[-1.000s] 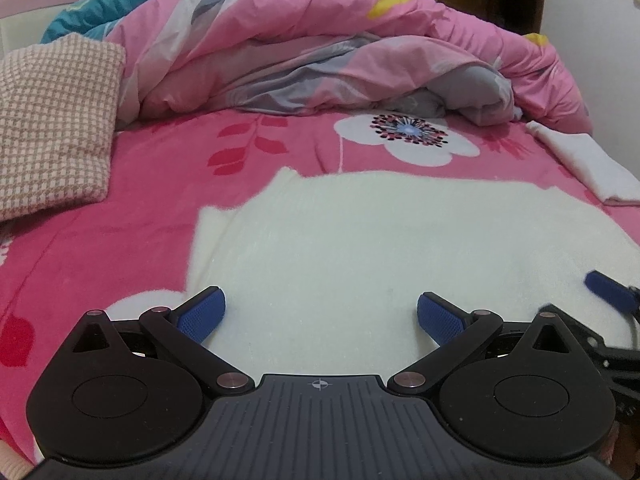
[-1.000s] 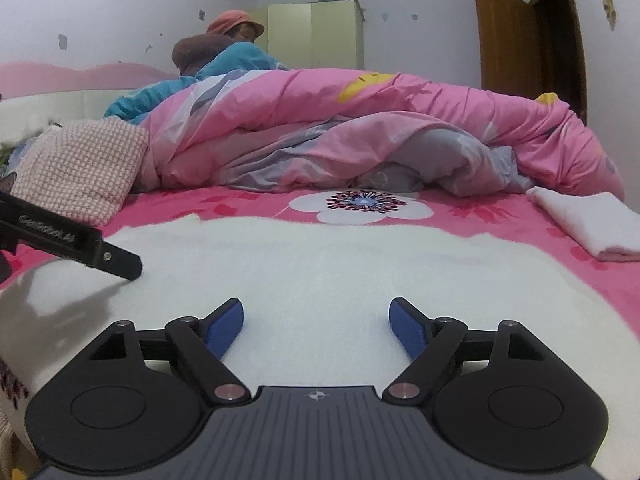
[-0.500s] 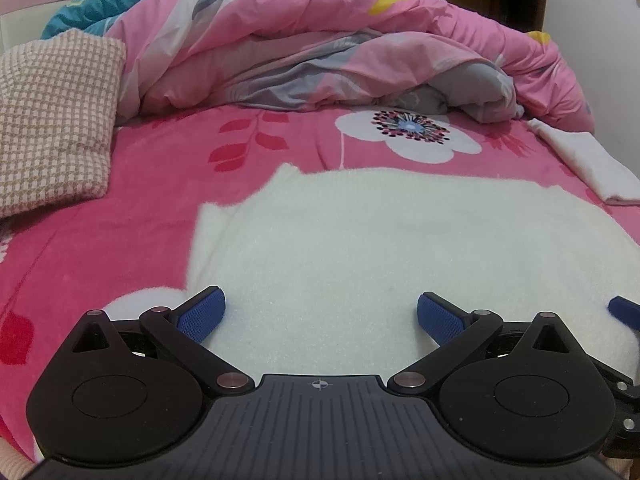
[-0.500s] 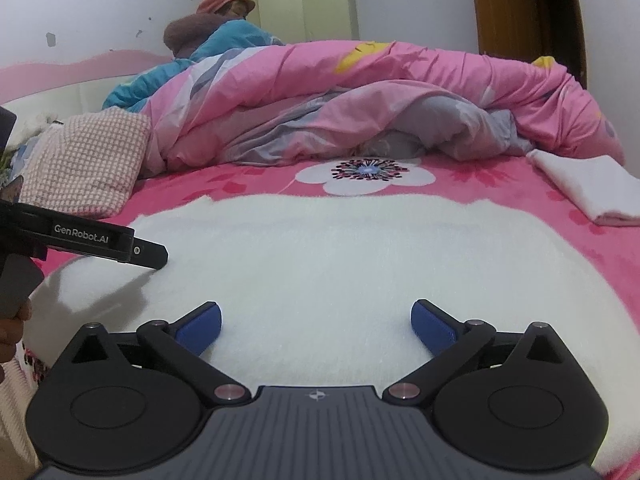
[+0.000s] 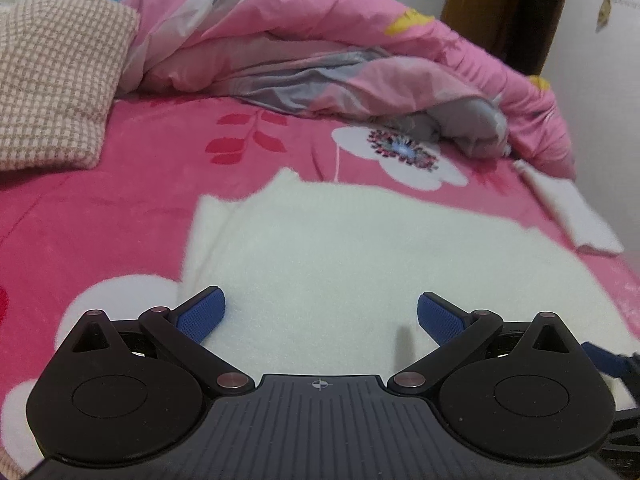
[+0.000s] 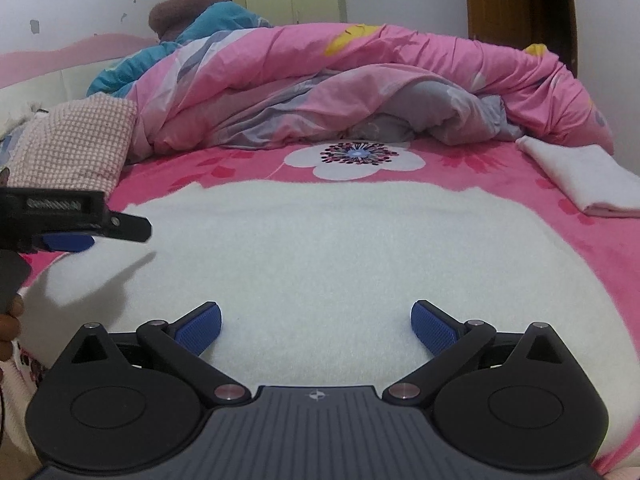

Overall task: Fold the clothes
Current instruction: 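Grasp the cream sweater edge with the right tool and lift it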

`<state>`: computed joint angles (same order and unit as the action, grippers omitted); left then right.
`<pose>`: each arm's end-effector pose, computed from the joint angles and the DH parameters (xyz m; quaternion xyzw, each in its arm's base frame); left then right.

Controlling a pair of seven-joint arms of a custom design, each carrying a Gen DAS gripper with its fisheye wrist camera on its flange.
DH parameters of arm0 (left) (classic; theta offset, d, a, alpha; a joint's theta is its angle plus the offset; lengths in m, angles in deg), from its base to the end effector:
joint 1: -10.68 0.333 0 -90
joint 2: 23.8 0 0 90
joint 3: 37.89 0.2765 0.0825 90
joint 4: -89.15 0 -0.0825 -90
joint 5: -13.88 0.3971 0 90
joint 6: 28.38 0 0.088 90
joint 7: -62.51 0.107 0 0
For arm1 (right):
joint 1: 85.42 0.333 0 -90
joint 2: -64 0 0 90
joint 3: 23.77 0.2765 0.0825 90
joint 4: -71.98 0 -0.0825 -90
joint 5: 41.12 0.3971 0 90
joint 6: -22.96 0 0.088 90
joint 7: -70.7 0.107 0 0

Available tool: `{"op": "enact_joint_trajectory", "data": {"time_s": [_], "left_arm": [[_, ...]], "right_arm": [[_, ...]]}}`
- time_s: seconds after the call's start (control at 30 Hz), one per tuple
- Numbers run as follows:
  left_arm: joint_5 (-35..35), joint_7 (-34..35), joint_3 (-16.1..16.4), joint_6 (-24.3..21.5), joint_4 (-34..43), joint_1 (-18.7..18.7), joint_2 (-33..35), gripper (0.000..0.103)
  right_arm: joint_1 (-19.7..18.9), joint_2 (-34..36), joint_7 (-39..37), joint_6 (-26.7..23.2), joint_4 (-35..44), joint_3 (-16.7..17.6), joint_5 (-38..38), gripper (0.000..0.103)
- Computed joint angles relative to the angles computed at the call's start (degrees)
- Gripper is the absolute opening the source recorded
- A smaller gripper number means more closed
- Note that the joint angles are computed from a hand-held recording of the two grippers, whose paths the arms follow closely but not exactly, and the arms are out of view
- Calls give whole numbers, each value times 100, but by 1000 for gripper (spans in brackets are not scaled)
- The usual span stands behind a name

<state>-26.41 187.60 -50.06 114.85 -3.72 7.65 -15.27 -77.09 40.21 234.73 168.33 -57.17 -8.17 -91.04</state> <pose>0.6442 -0.1613 0.5760 -0.4746 0.7552 -0.4412 0.0985 0.4550 0.2259 0.5551 -0.5239 0.7003 -0.3707 0.3126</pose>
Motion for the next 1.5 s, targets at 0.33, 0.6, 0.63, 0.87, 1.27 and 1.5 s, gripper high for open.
{"op": "enact_joint_trajectory", "data": {"time_s": [0.33, 0.6, 0.63, 0.87, 1.27, 1.5], "left_arm": [[-702, 189, 250, 429, -106, 294, -181, 103], [-43, -767, 345, 755, 185, 614, 131, 103], [-44, -773, 331, 737, 180, 655, 130, 103], [-163, -745, 237, 567, 260, 791, 208, 103], [-980, -433, 169, 62, 430, 963, 295, 103], [-1914, -694, 11, -1583, 1394, 1291, 999, 103]], "right_arm": [[367, 514, -858, -164, 808, 306, -1232, 103], [1119, 1954, -1942, 498, 1897, 182, -1810, 101], [1216, 2108, -2105, 519, 2009, 138, -1773, 97], [1827, 2619, -2966, 329, 2313, -223, -1657, 71], [2269, 2585, -2270, 136, 2381, -647, -2334, 25], [1986, 2189, -1315, 459, 2175, -589, -2196, 21]]}}
